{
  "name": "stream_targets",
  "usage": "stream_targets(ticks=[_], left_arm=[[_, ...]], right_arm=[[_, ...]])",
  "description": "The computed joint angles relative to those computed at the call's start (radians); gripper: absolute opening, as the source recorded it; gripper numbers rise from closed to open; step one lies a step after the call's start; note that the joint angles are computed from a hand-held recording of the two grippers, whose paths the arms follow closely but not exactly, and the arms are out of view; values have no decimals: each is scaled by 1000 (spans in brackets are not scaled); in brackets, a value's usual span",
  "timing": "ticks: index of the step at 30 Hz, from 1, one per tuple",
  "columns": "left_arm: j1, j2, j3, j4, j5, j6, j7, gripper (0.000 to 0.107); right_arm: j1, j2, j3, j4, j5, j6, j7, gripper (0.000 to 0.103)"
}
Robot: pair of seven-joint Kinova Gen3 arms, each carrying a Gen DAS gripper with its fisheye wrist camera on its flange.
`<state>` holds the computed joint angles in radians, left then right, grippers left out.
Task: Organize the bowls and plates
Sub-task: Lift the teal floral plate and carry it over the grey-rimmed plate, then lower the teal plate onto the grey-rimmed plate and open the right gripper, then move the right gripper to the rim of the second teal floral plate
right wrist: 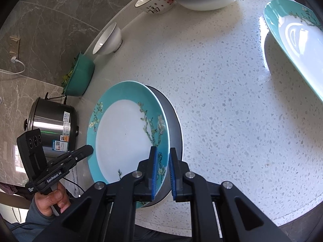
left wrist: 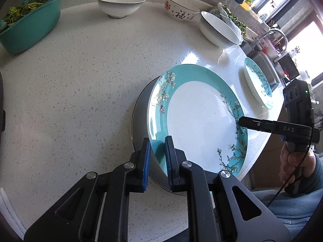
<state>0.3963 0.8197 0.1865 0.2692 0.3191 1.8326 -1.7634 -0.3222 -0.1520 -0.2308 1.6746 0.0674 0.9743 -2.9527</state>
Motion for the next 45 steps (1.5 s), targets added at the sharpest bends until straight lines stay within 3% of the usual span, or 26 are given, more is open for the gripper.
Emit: stream_targets(ticks=[13, 18, 27, 32, 38, 42, 44, 45], left_arm=[[21, 2, -13, 19, -26, -12, 10, 13], [38, -26, -28, 81, -59, -48, -10, 14], [54, -13, -10, 48, -52, -51, -39, 14], [68, -13, -5, 50, -39, -56, -44, 14], [41, -77, 0, 178, -20, -147, -44, 14], [23, -66, 16, 169, 8, -148, -14, 15], [8, -58, 31, 164, 37, -154, 3, 26], [-3, -62, 39, 179, 57, -173, 8, 48]], right_arm=[[-26, 43, -1, -41, 20, 45, 17, 13], [-71, 103, -17, -132, 96, 165, 34, 15], [-170, 193, 1, -261, 197, 345, 64, 18], [-213, 220, 19, -293, 228, 388, 67, 18], [-260, 252, 26, -331, 280, 452, 45, 17], [-285, 275, 34, -359, 301, 495, 52, 18], [-293, 272, 39, -358, 302, 496, 34, 25], [-298, 267, 41, -355, 307, 501, 16, 37]])
